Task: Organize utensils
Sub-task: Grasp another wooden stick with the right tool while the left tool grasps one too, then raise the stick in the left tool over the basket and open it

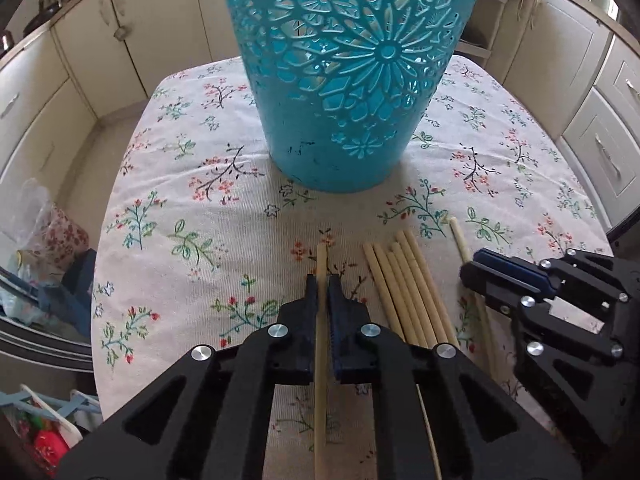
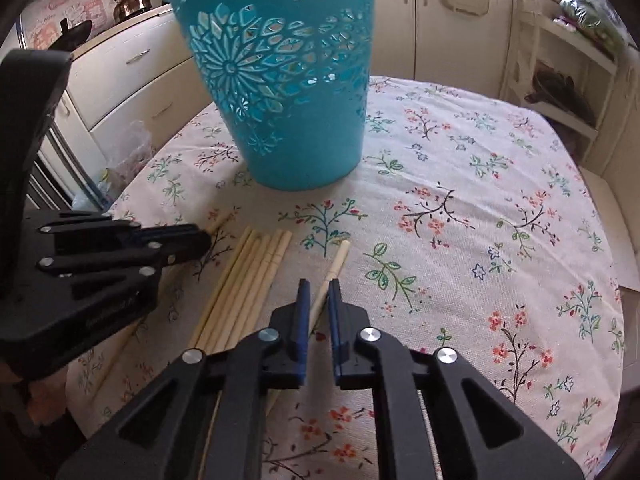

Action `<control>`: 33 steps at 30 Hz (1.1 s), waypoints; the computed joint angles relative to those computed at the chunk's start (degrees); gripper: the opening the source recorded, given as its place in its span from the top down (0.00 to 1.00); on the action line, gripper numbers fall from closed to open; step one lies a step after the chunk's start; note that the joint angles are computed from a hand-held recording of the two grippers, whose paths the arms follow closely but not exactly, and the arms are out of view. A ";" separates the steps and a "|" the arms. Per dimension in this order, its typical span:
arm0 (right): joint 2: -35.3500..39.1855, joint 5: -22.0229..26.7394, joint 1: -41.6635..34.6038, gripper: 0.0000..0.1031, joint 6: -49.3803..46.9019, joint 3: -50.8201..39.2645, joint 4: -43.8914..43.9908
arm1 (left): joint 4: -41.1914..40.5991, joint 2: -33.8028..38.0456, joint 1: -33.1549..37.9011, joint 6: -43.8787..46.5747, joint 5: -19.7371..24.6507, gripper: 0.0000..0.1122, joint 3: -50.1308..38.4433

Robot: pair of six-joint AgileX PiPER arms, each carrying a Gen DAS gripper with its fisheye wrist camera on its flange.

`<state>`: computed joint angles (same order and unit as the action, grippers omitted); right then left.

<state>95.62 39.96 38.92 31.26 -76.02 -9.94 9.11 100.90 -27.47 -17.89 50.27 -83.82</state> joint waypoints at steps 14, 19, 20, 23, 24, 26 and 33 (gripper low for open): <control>-5.12 -10.05 -5.65 0.94 -7.57 9.47 14.56 | -7.69 -7.79 3.50 2.39 -8.30 0.96 7.30; -5.70 -11.15 -6.87 0.95 -10.70 10.73 19.06 | -22.00 -18.00 8.70 13.42 -16.09 0.96 14.97; -5.83 -11.38 -7.10 0.95 -11.40 11.00 20.05 | -23.57 -19.00 9.16 14.59 -16.37 0.96 15.13; -6.33 -11.86 -7.80 0.95 -13.26 11.86 22.16 | -28.30 -22.38 10.75 18.72 -17.15 0.96 15.41; -6.25 -11.75 -7.69 0.95 -13.02 11.63 22.04 | -28.64 -23.05 10.58 18.69 -17.24 0.96 15.06; -6.28 -11.76 -7.77 0.95 -13.29 11.65 22.31 | -29.73 -23.95 10.74 19.32 -17.56 0.96 13.73; -5.93 -11.92 -7.62 0.95 -12.84 11.41 21.72 | -27.80 -20.39 10.21 14.80 -20.14 0.96 -0.08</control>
<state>89.69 28.04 31.30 18.42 -64.61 11.79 -18.69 80.51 -17.26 -3.09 30.13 -83.90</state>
